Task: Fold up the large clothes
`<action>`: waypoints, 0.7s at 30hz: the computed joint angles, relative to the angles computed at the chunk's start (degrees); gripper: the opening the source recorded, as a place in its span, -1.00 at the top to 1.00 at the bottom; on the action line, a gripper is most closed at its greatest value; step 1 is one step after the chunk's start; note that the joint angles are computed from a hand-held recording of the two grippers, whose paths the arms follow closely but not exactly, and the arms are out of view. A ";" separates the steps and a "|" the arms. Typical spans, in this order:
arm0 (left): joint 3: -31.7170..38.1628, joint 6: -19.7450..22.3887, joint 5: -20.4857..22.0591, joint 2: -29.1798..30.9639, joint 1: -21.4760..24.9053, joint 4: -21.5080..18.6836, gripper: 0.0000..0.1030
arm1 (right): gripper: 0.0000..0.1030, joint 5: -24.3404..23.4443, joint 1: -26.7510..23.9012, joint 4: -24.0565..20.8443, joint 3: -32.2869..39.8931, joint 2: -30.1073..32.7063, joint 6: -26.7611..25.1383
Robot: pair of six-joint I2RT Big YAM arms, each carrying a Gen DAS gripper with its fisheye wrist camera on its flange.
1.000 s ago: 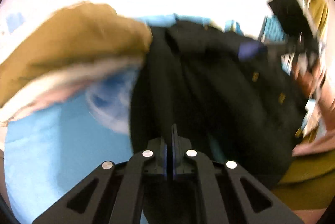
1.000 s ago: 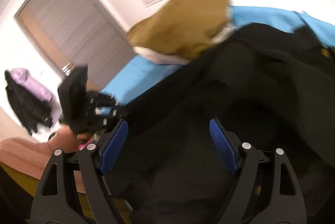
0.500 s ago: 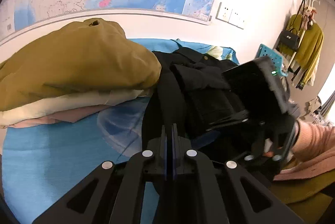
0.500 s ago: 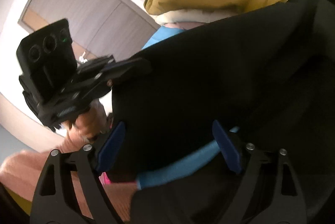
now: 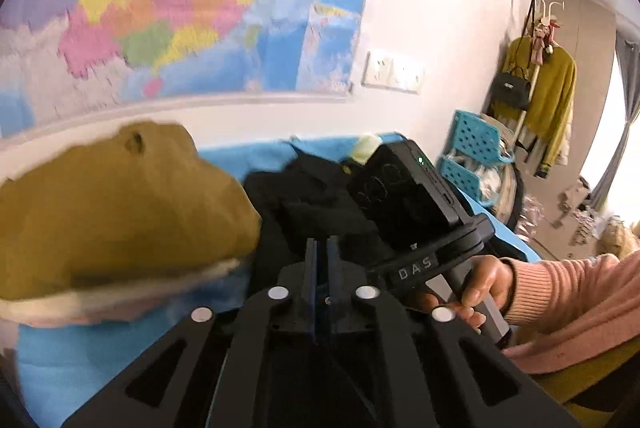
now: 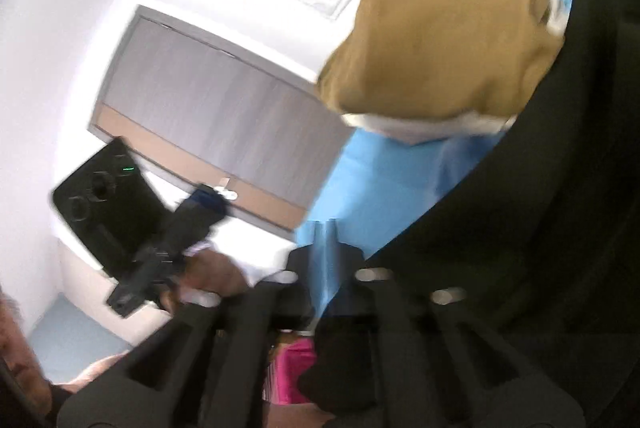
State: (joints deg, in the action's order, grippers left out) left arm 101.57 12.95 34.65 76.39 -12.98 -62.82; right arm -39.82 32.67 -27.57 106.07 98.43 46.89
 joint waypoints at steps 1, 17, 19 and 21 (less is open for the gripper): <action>-0.30 -0.28 -0.88 -0.32 0.26 0.47 0.24 | 0.97 0.95 -0.19 -2.92 1.54 0.34 -2.00; -2.04 6.32 -13.79 4.69 -4.55 -13.53 0.98 | -0.43 9.93 0.09 -12.17 -3.19 -3.75 -6.04; 4.26 3.53 -6.07 6.37 -2.13 -15.12 0.98 | -0.50 9.63 -0.27 -10.57 -5.72 -6.69 -6.94; 9.17 0.97 -2.26 7.72 -0.81 -15.47 0.97 | -0.62 8.77 -0.13 -6.24 -8.81 -9.38 -5.43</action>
